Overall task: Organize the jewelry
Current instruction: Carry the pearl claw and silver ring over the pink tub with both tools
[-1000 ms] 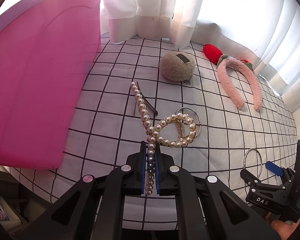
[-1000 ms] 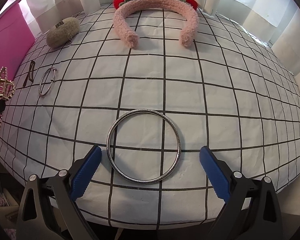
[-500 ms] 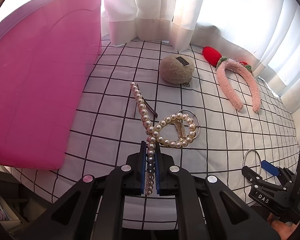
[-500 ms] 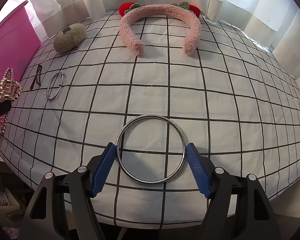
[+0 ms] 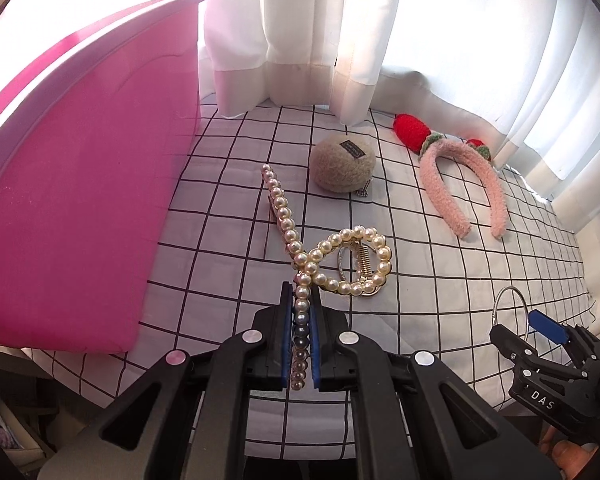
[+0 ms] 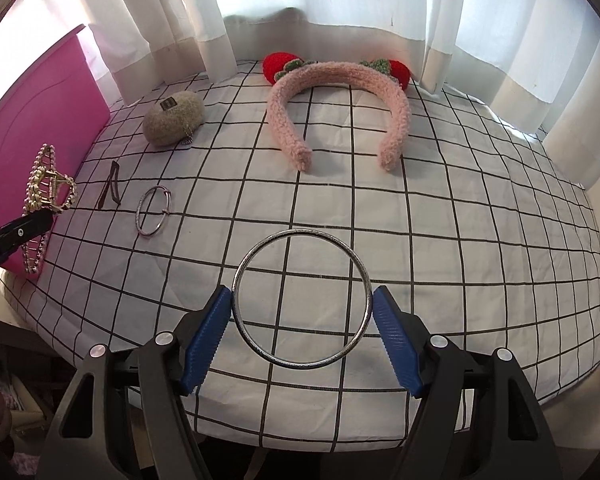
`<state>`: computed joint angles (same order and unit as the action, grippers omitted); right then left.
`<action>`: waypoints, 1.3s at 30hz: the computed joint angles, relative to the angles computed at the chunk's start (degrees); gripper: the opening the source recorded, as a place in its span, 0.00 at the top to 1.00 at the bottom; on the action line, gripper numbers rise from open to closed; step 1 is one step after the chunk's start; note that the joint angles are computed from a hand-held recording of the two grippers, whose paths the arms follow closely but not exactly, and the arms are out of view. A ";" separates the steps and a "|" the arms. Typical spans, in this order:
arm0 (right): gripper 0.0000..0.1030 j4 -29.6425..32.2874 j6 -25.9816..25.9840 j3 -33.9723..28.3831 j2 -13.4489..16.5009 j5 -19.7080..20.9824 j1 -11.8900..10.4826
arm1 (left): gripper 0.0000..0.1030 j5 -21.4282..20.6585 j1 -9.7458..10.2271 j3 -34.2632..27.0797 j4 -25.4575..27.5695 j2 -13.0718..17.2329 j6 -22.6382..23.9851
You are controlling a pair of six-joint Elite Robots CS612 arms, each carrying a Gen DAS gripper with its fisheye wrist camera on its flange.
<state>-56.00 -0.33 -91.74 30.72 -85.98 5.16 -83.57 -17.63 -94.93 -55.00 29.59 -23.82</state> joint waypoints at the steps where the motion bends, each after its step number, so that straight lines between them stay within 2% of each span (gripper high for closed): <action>1: 0.32 -0.48 -0.15 0.13 -0.26 0.11 0.08 | 0.93 0.10 0.01 0.05 -0.29 -0.18 0.07; 8: 0.32 -5.21 -1.93 2.44 -2.88 1.41 0.88 | 0.93 1.01 0.24 0.87 -3.27 -1.99 -0.40; 17: 0.32 -14.69 -5.03 7.82 -7.62 4.52 2.36 | 0.93 3.72 1.03 1.93 -9.64 -5.28 -0.52; 23: 0.32 -20.92 -8.28 13.49 -11.12 8.69 4.40 | 0.93 8.06 2.65 2.46 -11.78 -7.21 -1.55; 32: 0.32 -26.81 -13.97 23.05 -15.37 14.60 8.92 | 0.92 15.15 6.48 1.99 -5.84 -8.04 -4.85; 39: 0.32 -27.40 -17.35 31.13 -18.56 16.53 12.38 | 0.93 16.39 9.29 1.61 1.12 -7.14 -9.15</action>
<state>-83.40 -17.68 -60.61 12.16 -69.45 17.54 -67.18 -8.34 -93.32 -53.89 22.46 -32.97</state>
